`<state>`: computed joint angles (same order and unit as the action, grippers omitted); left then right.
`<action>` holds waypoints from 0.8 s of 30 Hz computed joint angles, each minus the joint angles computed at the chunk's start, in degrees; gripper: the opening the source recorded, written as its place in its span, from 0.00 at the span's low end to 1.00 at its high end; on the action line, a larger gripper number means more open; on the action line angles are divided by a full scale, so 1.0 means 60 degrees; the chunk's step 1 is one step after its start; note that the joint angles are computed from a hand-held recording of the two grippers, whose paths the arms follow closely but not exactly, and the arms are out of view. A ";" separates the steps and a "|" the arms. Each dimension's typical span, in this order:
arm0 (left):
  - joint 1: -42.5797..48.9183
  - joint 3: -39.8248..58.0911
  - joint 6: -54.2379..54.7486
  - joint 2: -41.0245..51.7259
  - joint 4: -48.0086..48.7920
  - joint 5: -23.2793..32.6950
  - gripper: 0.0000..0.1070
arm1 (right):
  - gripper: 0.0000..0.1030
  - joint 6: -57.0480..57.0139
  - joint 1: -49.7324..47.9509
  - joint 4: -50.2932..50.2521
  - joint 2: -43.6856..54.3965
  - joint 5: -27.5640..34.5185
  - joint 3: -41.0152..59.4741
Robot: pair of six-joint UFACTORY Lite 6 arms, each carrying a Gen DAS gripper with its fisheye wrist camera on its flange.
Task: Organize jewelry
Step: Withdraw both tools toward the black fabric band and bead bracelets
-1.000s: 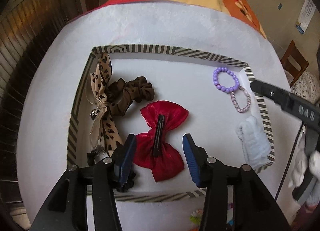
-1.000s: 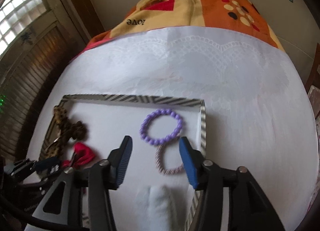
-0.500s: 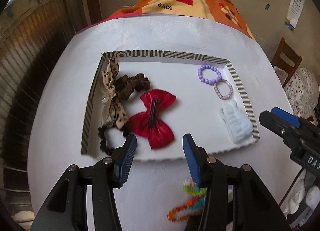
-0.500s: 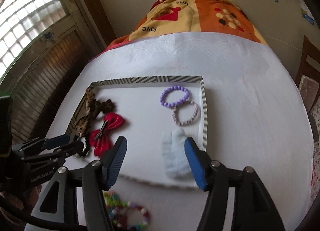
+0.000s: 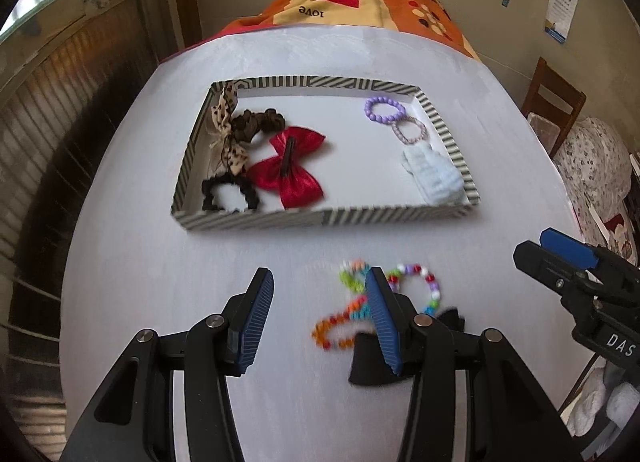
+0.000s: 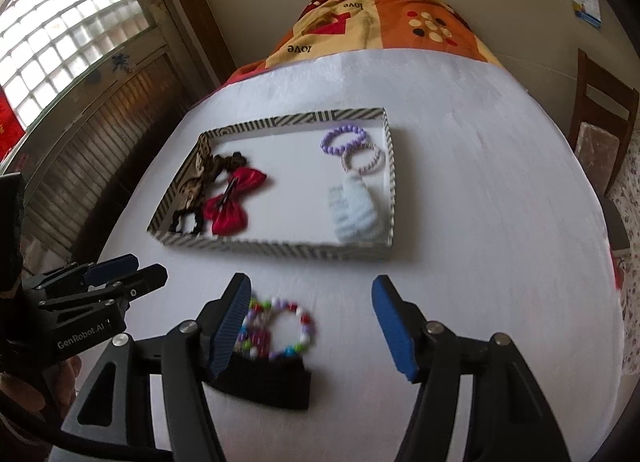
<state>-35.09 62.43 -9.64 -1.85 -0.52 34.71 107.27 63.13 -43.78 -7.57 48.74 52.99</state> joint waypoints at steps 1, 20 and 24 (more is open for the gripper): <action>-0.0091 -0.0245 -0.0143 -0.0293 0.0101 0.0006 0.35 | 0.65 0.0220 0.0315 0.0009 -0.0034 0.0183 -0.0027; 0.0616 -0.2843 0.0928 -0.2582 -0.1138 0.0363 0.35 | 0.66 0.2048 0.2618 0.0508 0.0310 0.0352 -0.0698; 0.0850 -0.3078 0.1934 -0.2354 -0.2177 0.0344 0.35 | 0.66 0.2063 0.2347 0.0531 0.0550 -0.0297 -0.0937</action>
<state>-29.99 43.96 1.96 -15.97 -13.58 36.77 119.65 77.21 -40.59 -4.27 46.95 47.37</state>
